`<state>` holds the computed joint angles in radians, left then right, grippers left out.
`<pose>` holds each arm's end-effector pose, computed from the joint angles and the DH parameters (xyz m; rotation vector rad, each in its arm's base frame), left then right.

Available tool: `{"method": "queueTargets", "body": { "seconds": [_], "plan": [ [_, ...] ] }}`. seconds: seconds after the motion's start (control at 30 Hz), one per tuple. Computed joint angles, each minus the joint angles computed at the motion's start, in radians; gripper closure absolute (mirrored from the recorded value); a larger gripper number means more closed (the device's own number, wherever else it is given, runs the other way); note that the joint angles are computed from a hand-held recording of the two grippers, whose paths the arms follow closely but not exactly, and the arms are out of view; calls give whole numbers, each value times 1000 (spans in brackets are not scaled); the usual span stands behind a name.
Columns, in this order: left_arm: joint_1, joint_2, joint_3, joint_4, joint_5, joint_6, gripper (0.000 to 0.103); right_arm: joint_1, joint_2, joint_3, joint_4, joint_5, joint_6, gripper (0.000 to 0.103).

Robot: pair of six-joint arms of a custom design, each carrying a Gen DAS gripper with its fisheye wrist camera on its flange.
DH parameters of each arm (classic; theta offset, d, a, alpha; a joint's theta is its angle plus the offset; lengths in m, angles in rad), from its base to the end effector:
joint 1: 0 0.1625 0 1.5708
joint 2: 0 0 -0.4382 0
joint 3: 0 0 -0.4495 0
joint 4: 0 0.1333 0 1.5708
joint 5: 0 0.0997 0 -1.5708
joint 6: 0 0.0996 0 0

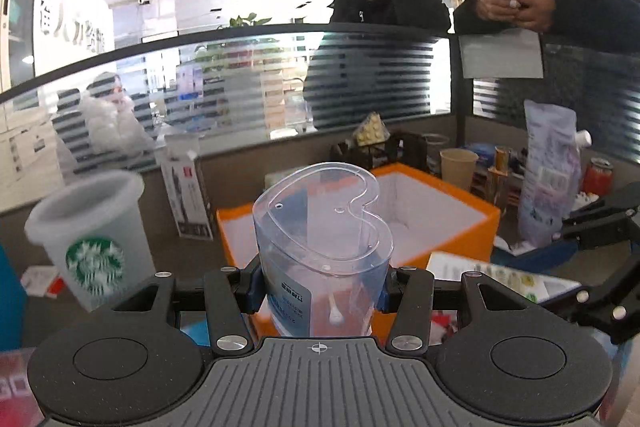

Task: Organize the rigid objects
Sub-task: 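Carry the container with the left tool while the right tool carries the remote into the orange box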

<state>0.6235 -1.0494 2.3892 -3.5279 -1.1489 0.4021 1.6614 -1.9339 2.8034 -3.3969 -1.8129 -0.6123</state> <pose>-0.2678 -0.4070 0.0885 1.5624 2.2521 -0.9974 0.1335 -0.2599 0.2545 0.6943 -2.3396 1.1436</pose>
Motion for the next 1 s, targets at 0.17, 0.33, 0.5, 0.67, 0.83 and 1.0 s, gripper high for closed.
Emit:
{"method": "queueTargets", "body": {
  "seconds": [0.17,0.33,0.5,0.67,0.83,1.0],
  "plan": [
    [7,49,-92,43,-1,0,55,-22,49,-73,-58,-6,-13,52],
    [21,117,-194,98,4,-14,55,-60,79,-154,-58,3,-29,52],
    [45,186,-290,199,19,-48,55,-115,126,-216,-52,8,-46,52],
    [73,248,-362,298,33,-99,55,-152,191,-266,-58,-14,-50,52],
    [85,296,-425,435,75,-146,55,-165,252,-308,-38,-67,-62,52],
    [100,322,-470,548,97,-200,55,-162,319,-346,-22,-141,-86,52]
  ]
}}
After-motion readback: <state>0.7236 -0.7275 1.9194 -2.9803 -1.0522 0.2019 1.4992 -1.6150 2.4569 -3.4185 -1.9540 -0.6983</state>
